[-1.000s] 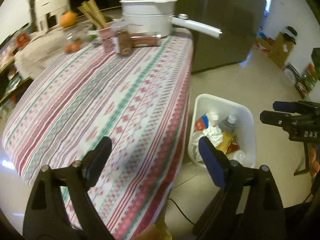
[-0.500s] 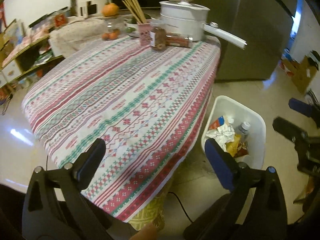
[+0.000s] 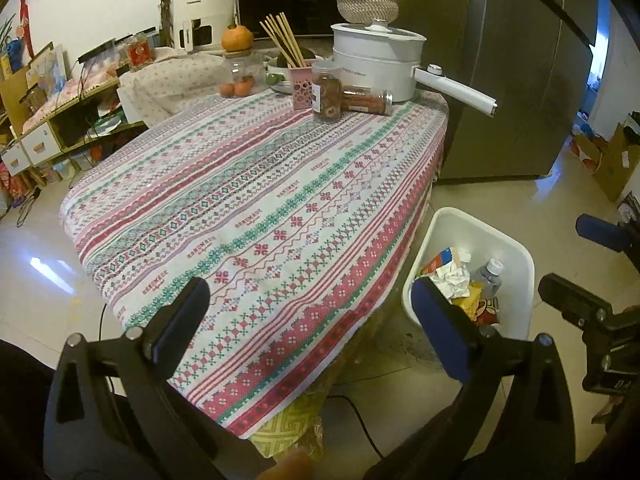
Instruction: Collect trash
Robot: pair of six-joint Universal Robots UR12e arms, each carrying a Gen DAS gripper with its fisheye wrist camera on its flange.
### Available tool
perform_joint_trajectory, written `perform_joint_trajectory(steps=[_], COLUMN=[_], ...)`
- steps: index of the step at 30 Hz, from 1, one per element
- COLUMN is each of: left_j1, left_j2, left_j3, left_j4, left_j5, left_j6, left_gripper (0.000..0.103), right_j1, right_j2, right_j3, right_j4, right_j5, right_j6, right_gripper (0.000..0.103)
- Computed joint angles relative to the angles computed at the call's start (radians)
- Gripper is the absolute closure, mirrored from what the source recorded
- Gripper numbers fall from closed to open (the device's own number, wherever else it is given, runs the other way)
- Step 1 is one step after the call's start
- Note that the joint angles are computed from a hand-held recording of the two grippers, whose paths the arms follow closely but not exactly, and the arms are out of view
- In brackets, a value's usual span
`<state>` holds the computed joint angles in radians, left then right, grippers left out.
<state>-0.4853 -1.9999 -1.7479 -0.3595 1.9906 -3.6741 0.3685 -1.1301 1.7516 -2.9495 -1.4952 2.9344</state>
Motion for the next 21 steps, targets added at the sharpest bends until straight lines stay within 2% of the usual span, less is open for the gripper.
perform_joint_trajectory(steps=[7,13,21], left_j1=[0.001,0.001,0.005], left_j2=[-0.001,-0.004,-0.001], left_j3=[-0.001,0.005,0.008], left_j4=[-0.001,0.019,0.023], left_j5=[-0.024,-0.046,-0.045], left_j6=[0.035,0.113,0.14], left_gripper=[0.002,0.002,0.002], right_j1=[-0.003,-0.005,-0.009], right_j2=[-0.001,-0.002,-0.007], right_j3=[0.0,0.002,0.008], right_j4=[-0.003,-0.01,-0.045], right_j5=[-0.002,-0.007,0.003], right_j6=[0.008,0.011,0.026], right_gripper=[0.017,0.017,0.017])
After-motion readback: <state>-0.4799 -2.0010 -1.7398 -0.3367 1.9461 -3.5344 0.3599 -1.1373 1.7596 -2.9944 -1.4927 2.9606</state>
